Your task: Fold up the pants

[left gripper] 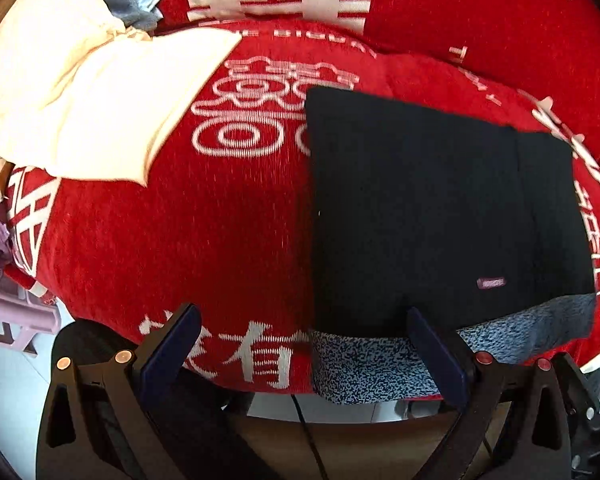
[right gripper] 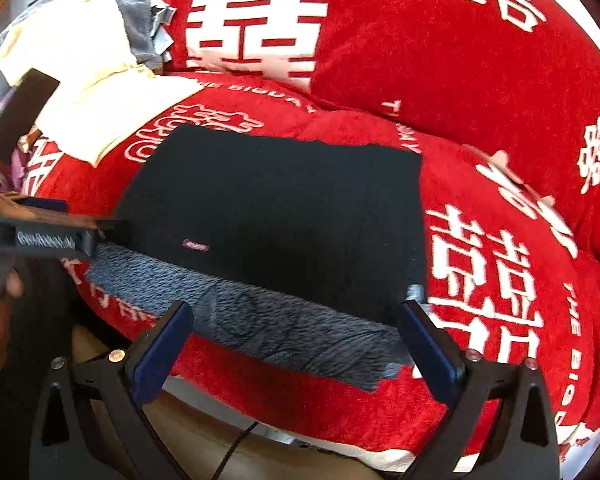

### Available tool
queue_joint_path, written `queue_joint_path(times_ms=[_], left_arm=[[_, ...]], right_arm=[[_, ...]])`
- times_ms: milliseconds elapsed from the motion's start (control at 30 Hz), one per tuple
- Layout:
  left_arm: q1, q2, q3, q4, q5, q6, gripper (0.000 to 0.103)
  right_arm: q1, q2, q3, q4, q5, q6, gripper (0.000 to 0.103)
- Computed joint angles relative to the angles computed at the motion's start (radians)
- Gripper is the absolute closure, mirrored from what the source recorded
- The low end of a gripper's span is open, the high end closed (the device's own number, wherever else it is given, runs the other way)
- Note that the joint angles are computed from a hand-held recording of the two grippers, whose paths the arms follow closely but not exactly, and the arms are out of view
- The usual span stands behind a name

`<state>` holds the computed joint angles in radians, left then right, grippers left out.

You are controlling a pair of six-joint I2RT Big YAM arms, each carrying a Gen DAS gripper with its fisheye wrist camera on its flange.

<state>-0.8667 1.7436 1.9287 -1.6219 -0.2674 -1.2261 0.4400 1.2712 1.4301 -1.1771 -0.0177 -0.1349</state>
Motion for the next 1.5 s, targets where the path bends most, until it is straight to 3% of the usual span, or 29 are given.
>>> queue_joint_path(times_ms=[133, 433, 533, 667, 900, 1067, 1233, 1367, 1500], left_arm=[[0.003, 0.004, -0.016, 0.02, 0.015, -0.009, 0.0], [0.002, -0.004, -0.052, 0.065, 0.021, -0.023, 0.0], [0.0, -0.002, -0.051, 0.062, 0.019, -0.025, 0.0], [-0.001, -0.005, -0.054, 0.064, 0.019, -0.027, 0.0], [0.002, -0.02, -0.078, 0.087, 0.028, -0.025, 0.0], [0.004, -0.021, -0.086, 0.101, 0.032, -0.022, 0.0], [0.034, -0.037, -0.066, 0.093, 0.024, -0.002, 0.0], [0.115, -0.045, -0.048, 0.087, 0.011, -0.024, 0.0], [0.2, 0.007, 0.002, 0.074, 0.048, 0.015, 0.0]], right_arm=[[-0.012, 0.017, -0.026, -0.012, -0.021, 0.024, 0.001], [0.015, 0.01, -0.055, 0.002, 0.043, -0.011, 0.0], [0.003, 0.024, -0.009, 0.017, 0.027, -0.009, 0.0], [-0.01, 0.127, 0.103, 0.025, 0.042, -0.009, 0.0], [-0.02, 0.355, 0.327, -0.071, 0.054, 0.034, 0.0], [-0.035, 0.414, 0.383, -0.1, 0.041, 0.048, 0.0], [-0.033, 0.378, 0.358, -0.09, 0.068, 0.06, 0.0], [-0.028, 0.249, 0.233, -0.026, 0.089, 0.031, 0.0], [-0.022, 0.138, 0.119, -0.012, 0.107, 0.019, 0.0]])
